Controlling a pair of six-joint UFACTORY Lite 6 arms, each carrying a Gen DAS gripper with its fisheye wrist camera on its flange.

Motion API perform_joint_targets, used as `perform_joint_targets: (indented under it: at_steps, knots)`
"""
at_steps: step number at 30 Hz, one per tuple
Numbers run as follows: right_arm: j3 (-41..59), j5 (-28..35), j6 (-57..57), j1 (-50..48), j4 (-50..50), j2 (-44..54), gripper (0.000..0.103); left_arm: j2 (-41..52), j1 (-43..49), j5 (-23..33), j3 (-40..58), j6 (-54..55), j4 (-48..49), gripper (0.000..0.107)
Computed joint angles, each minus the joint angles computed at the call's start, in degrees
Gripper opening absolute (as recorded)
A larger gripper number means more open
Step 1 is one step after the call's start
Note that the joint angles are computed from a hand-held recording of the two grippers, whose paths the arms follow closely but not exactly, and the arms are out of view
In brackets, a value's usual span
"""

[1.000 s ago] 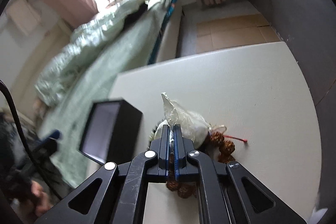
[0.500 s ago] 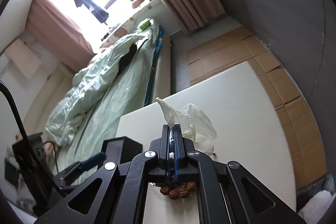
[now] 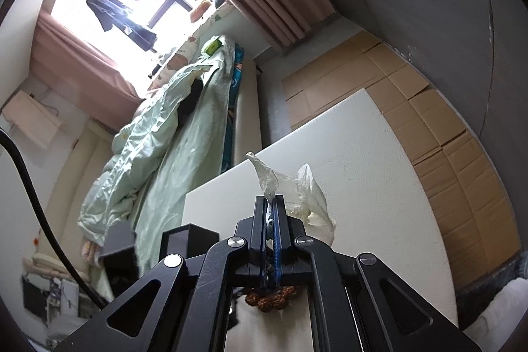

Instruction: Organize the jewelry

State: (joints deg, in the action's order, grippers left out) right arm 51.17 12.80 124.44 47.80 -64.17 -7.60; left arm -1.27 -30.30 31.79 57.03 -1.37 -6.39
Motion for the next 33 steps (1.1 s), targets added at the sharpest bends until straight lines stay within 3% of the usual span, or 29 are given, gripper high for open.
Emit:
perform_joint_targets:
  at_steps: [1, 6, 19, 28, 33]
  knots:
    - [-0.03, -0.26, 0.52, -0.3, -0.41, 0.03, 0.005, -0.09, -0.08, -0.27, -0.44, -0.61, 0.02, 0.021]
    - [-0.23, -1.65, 2.03, -1.3, -1.24, 0.26, 0.005, -2.05, 0.41, -2.49, -2.04, -1.12, -1.23, 0.02]
    - [1.09, 0.53, 20.35, 2.81, -17.35, 0.56, 0.005, -22.52, -1.01, -2.28, -5.84, -4.55, -2.31, 0.02]
    - [8.24, 0.67, 38.49, 6.06, -35.15, 8.0, 0.005, -32.54, 9.91, -1.1, -8.74, 1.65, -8.41, 0.02]
    - [16.4, -0.99, 43.92, 7.75, -41.42, 15.97, 0.005, -35.57, 22.09, 1.23, -10.43, 15.73, -20.27, 0.02]
